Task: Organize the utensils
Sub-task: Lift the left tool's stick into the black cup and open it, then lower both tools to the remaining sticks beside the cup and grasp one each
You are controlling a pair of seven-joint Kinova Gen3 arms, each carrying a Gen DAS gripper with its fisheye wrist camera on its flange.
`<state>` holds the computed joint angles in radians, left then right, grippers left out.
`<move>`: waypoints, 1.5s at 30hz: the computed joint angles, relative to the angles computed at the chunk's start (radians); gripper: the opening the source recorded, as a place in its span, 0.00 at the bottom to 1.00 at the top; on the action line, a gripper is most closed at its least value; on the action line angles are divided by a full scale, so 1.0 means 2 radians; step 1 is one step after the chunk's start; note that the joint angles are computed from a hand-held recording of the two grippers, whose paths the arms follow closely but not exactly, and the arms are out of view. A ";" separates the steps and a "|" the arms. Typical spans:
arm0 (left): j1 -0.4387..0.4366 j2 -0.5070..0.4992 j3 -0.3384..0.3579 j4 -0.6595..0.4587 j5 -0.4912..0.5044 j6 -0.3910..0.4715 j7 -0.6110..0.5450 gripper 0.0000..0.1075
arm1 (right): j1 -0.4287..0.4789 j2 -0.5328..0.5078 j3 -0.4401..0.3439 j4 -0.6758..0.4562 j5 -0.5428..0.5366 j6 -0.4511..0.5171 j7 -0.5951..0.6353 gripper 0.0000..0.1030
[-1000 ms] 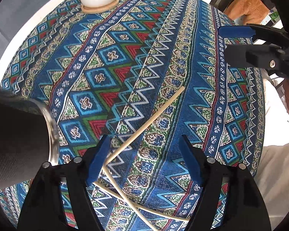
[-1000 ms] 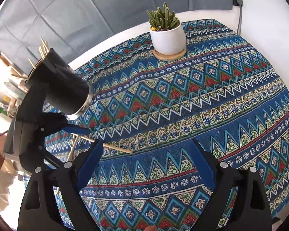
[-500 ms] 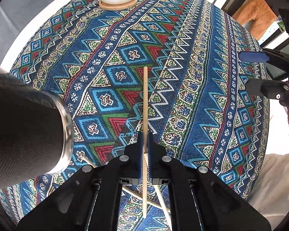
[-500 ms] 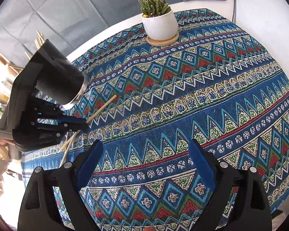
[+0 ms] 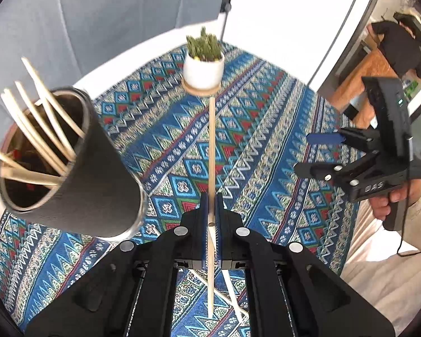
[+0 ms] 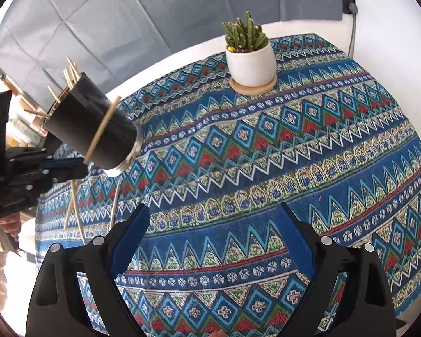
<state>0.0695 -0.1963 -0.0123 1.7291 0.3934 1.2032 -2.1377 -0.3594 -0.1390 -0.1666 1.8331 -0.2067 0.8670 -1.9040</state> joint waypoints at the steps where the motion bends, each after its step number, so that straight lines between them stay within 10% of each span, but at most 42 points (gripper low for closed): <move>1: -0.003 -0.010 -0.001 -0.007 0.004 -0.004 0.010 0.04 | -0.002 0.004 0.000 -0.009 0.000 0.000 0.005 0.84; 12: -0.025 -0.076 -0.068 -0.054 0.023 -0.012 0.045 0.04 | -0.024 0.047 -0.008 -0.103 -0.010 -0.018 0.064 0.84; 23: 0.014 -0.095 -0.173 0.034 0.157 -0.177 -0.029 0.05 | -0.038 0.085 -0.014 -0.168 -0.010 0.005 0.085 0.85; 34: 0.004 -0.035 -0.183 0.090 0.280 -0.227 -0.123 0.05 | -0.049 0.101 -0.014 -0.171 0.034 0.048 0.066 0.85; 45: -0.059 -0.063 -0.138 0.131 0.262 -0.222 -0.122 0.05 | -0.065 0.122 -0.021 -0.175 0.037 0.066 0.061 0.85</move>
